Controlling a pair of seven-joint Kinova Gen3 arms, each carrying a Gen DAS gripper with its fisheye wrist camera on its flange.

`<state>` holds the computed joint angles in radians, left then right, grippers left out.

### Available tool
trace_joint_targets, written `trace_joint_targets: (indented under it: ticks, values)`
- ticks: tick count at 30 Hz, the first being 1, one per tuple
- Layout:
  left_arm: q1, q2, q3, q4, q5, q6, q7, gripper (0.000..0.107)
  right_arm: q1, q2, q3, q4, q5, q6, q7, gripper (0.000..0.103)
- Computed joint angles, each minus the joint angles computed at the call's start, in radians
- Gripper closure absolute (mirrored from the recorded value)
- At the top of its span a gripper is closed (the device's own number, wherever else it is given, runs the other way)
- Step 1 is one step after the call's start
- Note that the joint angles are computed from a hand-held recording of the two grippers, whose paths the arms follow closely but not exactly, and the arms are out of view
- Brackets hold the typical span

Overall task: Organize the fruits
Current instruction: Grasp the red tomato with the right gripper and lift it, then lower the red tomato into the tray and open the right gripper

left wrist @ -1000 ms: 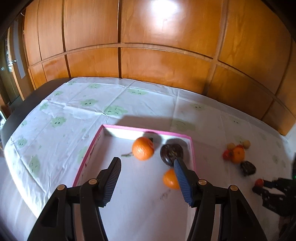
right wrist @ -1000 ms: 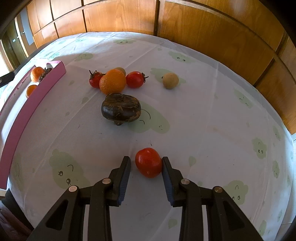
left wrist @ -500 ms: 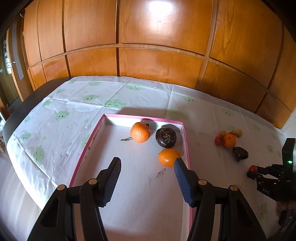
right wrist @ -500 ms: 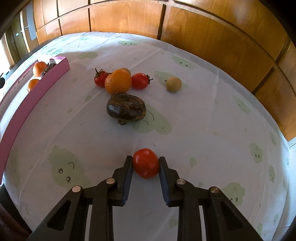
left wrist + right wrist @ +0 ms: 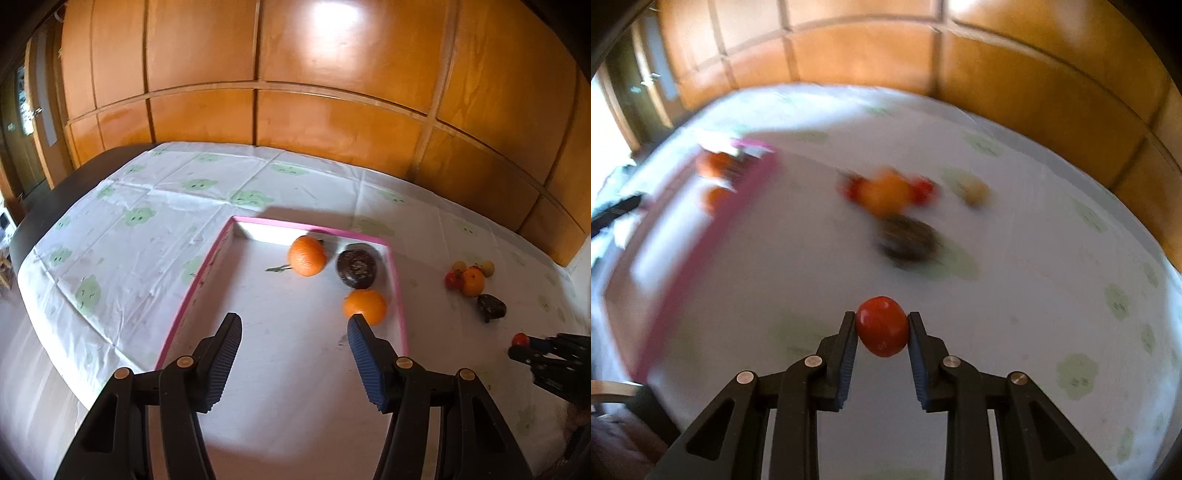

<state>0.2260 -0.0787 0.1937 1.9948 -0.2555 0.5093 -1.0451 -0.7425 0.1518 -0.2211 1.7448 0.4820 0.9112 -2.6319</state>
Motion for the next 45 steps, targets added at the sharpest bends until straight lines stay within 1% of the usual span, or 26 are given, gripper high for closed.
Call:
trace_joint_targets:
  ticks: [5,9,13,17,21,22,24,28,33,37,40,43,45]
  values:
    - [-0.028,-0.011,-0.022,0.008,0.004,0.001,0.019,0.047,-0.036,0.034,-0.02,-0.093,0.019,-0.116,0.062,0.076]
    - [-0.054,-0.029,-0.027,0.02,-0.002,-0.003,0.028,0.047,-0.077,0.122,-0.004,-0.215,0.004,-0.152,0.157,0.076]
    - [-0.07,-0.038,-0.035,0.033,0.018,-0.006,0.006,0.047,-0.089,0.208,0.024,-0.316,-0.059,-0.15,0.241,0.076]
    - [-0.081,-0.042,-0.043,0.044,0.042,-0.009,-0.025,0.047,-0.11,0.289,0.049,-0.401,-0.121,-0.081,0.324,0.076]
    - [-0.091,-0.04,-0.047,0.052,0.059,-0.011,-0.046,0.047,-0.134,0.313,0.086,-0.417,-0.15,-0.065,0.335,0.073]
    - [-0.092,-0.038,-0.045,0.053,0.06,-0.011,-0.048,0.047,-0.143,0.317,0.098,-0.418,-0.145,-0.066,0.325,0.071]
    - [-0.091,-0.034,-0.044,0.054,0.067,-0.01,-0.055,0.047,-0.157,0.313,0.116,-0.407,-0.136,-0.069,0.302,0.071]
    - [-0.087,-0.034,-0.033,0.052,0.061,-0.008,-0.053,0.047,-0.156,0.276,0.126,-0.354,-0.122,-0.121,0.257,0.071]
    - [-0.078,-0.043,-0.004,0.049,0.015,-0.011,-0.025,0.047,-0.179,0.21,0.142,-0.269,-0.062,-0.184,0.139,0.071]
    - [-0.062,-0.054,0.007,0.045,0.005,-0.015,-0.033,0.047,-0.186,0.167,0.136,-0.219,-0.007,-0.185,0.053,0.07]
    - [-0.056,-0.06,0.022,0.043,-0.01,-0.018,-0.032,0.047,-0.175,0.135,0.122,-0.185,0.023,-0.176,0.003,0.07]
    - [-0.043,-0.061,0.034,0.038,-0.015,-0.014,-0.039,0.047,-0.167,0.106,0.107,-0.155,0.061,-0.152,-0.05,0.07]
    - [-0.04,-0.063,0.051,0.036,-0.036,-0.012,-0.024,0.047,-0.156,0.088,0.094,-0.135,0.079,-0.14,-0.077,0.07]
